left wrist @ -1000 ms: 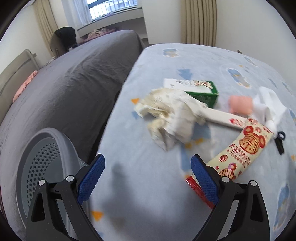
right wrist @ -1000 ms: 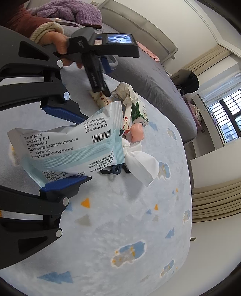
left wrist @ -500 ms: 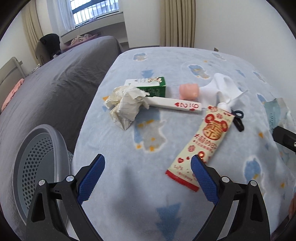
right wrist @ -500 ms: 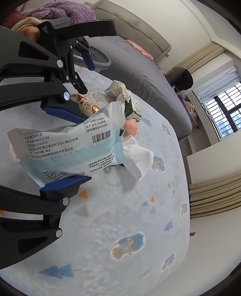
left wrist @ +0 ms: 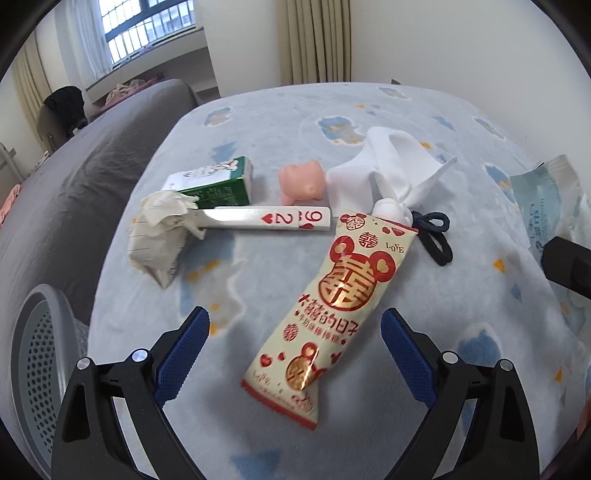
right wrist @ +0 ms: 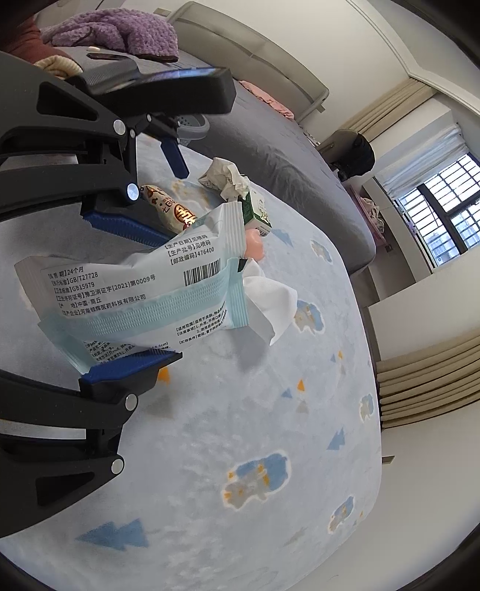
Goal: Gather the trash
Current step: 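Reach the left tool to the red snack wrapper and grasp it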
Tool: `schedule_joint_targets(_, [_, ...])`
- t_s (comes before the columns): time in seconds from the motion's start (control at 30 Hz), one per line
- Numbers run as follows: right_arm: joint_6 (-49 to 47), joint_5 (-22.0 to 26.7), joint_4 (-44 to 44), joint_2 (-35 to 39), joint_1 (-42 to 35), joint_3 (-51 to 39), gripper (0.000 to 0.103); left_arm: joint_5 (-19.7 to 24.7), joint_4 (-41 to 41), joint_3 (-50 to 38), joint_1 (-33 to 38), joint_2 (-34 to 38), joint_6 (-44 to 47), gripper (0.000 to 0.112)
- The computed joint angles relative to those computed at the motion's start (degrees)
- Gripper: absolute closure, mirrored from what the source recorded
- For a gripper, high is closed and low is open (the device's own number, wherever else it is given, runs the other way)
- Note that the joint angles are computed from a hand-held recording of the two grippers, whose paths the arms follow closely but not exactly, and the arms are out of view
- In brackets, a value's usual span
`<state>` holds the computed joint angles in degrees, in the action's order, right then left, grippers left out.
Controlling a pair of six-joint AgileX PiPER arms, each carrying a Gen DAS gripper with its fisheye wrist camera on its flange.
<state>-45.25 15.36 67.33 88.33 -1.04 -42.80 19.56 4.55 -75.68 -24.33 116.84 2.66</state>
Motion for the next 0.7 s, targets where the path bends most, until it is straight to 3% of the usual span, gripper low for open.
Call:
schedule_joint_targets(0.13, [-1.31, 0.78, 1.12, 0.04, -0.86, 0.03, 0.050, 1.64, -1.99, -2.99, -0.33, 2.39, 1.68, 0.032])
schedule_joint_targets(0.27, [-1.44, 0.97, 1.21, 0.01, -1.09, 0.09, 0.050, 3.51, -10.71, -4.04, 0.29, 2.38, 9.61, 0.060])
schedule_joint_targets(0.4, [-1.25, 0.97, 0.90, 0.10, -1.21, 0.13, 0.050, 2.98, -10.42, -2.35, 0.03, 1.00, 9.34, 0.074])
schedule_joint_targets(0.7, [2.57, -1.34, -2.62, 1.26, 1.23, -0.17, 0.050, 0.35, -15.71, 8.00, 3.46, -7.90, 14.04, 0.080])
